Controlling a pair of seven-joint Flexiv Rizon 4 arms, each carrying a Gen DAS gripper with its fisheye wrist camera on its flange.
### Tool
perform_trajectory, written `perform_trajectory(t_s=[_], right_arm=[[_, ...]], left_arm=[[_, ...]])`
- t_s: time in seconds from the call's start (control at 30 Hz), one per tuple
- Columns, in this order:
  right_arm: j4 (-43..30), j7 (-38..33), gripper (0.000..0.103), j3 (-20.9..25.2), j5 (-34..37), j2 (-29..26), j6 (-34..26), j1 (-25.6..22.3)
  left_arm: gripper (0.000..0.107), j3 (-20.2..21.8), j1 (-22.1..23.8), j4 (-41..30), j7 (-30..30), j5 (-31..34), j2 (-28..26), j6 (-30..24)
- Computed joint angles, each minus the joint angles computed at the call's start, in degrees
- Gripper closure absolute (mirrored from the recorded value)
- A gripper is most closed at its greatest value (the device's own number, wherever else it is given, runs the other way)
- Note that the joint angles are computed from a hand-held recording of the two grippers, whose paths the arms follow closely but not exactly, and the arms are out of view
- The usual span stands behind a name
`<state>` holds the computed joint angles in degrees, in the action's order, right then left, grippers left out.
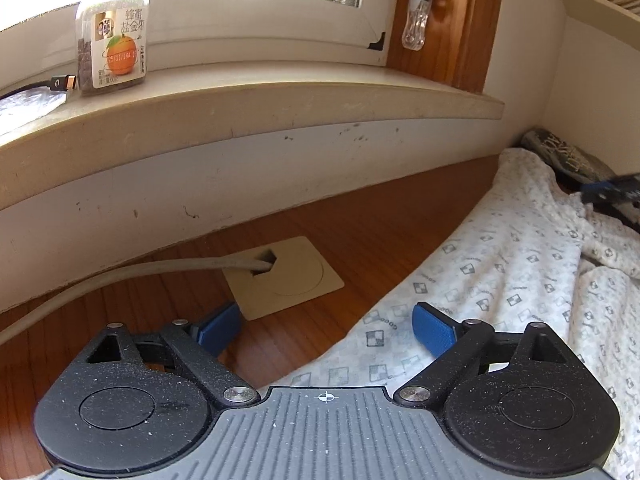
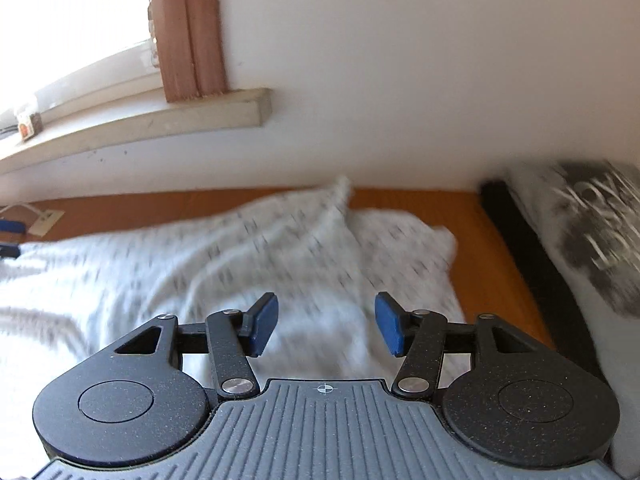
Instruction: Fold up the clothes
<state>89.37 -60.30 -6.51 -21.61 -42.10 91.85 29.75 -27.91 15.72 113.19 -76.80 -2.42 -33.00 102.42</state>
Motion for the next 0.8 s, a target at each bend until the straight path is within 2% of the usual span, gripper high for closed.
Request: perform_trajectory(t_s=[0.07, 0.13, 0.23, 0.33, 0.4, 0.43, 0.57, 0.7, 0.77, 0.8], right_arm=[[5.9, 1.1, 0.048, -4.0, 0.5, 3.6, 2.0, 2.8], [9.6, 1.7, 0.043, -5.9, 1.1, 5.4, 3.4, 4.0], [13.8, 1.3, 0.042, -6.5, 2.3, 7.1, 5.2, 4.7], [17.2, -0.5, 0.042, -4.8, 3.6, 8.6, 7.5, 3.7], [20.2, -1.9, 0.042, -5.7, 4.9, 10.1, 9.1, 4.9], [21.8, -2.7, 0.042, -6.1, 5.8, 11.0, 9.9, 5.4], [26.9, -5.8, 0.042, -5.1, 9.2, 14.3, 11.6, 5.3], [31.0, -7.3, 0.043, -8.9, 13.4, 16.2, 12.1, 9.8], [32.1, -8.1, 0.058, -9.2, 15.3, 16.4, 12.9, 10.5], [32.4, -8.6, 0.077, -8.0, 15.8, 16.7, 13.4, 9.6]], left_arm=[[0.013, 1.6, -1.5, -0.3, 0.0, -0.2, 0.2, 0.0], [0.012, 4.4, -4.1, -0.8, 0.4, -0.4, 0.6, 0.0], [0.012, 12.0, -11.8, -2.4, 1.5, -1.0, 1.3, 0.2], [0.012, 16.8, -18.0, -4.2, 1.8, -2.6, 1.5, 0.0], [0.01, 14.7, -17.9, -5.3, 2.3, -2.7, 1.3, 0.1], [0.004, 13.5, -17.8, -6.0, 2.6, -2.5, 0.9, 0.5], [0.004, 11.0, -19.0, -10.0, 4.3, -1.6, -1.8, 0.6], [0.005, 7.5, -18.6, -12.6, 5.4, -1.4, -4.7, -0.4], [0.008, 7.2, -19.3, -13.6, 6.7, -1.1, -5.2, -1.6], [0.009, 8.1, -20.6, -14.1, 7.3, -1.1, -5.3, -1.8]])
